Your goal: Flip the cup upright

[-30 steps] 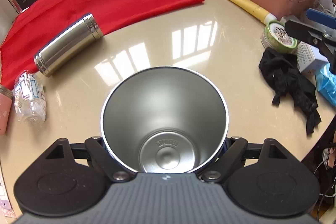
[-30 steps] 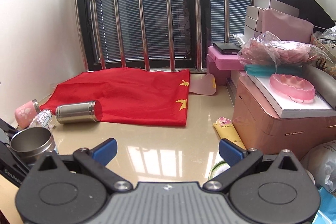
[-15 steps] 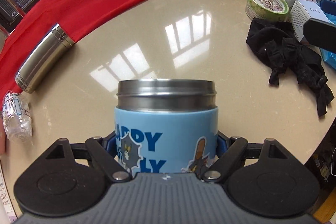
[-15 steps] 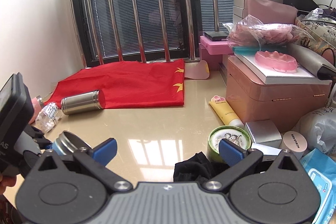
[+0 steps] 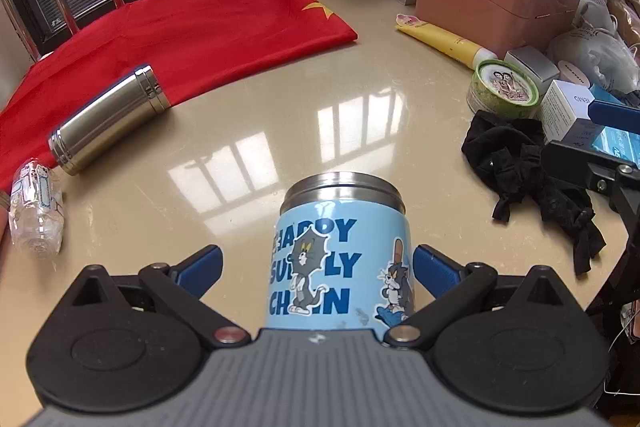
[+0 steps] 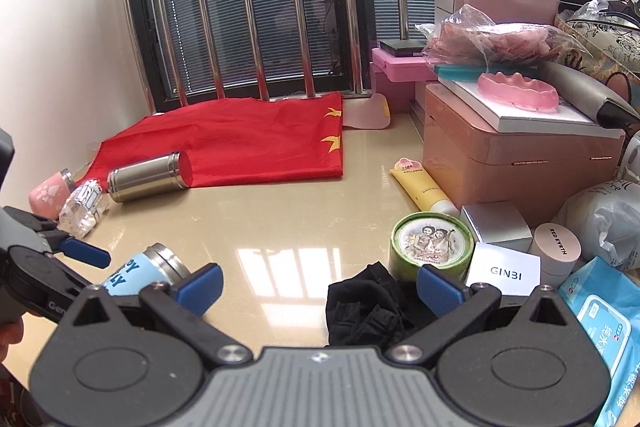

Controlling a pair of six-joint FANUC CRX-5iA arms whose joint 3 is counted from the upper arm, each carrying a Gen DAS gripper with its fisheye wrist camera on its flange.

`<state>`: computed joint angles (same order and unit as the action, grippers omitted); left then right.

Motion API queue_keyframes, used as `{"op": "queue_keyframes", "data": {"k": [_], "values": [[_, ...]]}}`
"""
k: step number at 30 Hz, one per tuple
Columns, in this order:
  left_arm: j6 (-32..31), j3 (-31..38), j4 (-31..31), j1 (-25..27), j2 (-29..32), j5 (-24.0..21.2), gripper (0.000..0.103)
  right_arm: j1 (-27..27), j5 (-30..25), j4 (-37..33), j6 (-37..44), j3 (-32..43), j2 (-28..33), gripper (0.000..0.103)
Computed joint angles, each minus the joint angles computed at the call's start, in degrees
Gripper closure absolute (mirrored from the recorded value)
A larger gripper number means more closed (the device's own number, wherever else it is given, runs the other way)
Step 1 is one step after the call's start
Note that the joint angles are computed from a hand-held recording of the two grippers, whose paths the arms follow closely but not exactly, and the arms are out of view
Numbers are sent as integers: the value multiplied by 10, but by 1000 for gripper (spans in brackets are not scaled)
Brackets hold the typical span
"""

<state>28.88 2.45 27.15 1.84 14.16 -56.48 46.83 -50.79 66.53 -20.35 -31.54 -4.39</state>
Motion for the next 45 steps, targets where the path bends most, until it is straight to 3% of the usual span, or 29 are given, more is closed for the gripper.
{"op": "queue_keyframes", "data": {"k": [9,15,23,31,33,39,45], "values": [[-201,-113,217,116,-71,14,0,51,-48,-18,1,62,45,0],[-291,-122,272,192,-59,3,0,84,-82,-80,40,161,113,0],[-323,-70,269,245,-5,-23,0,87,-129,-183,116,321,205,0],[-316,-43,264,247,28,-29,0,22,-153,-345,152,462,282,0],[-326,-43,261,246,29,-34,0,11,-157,-375,170,484,298,10],[-385,-51,264,244,31,-46,0,5,-160,-407,309,516,316,15],[-382,-48,249,244,39,-55,0,10,-193,-426,497,568,341,15]]}}
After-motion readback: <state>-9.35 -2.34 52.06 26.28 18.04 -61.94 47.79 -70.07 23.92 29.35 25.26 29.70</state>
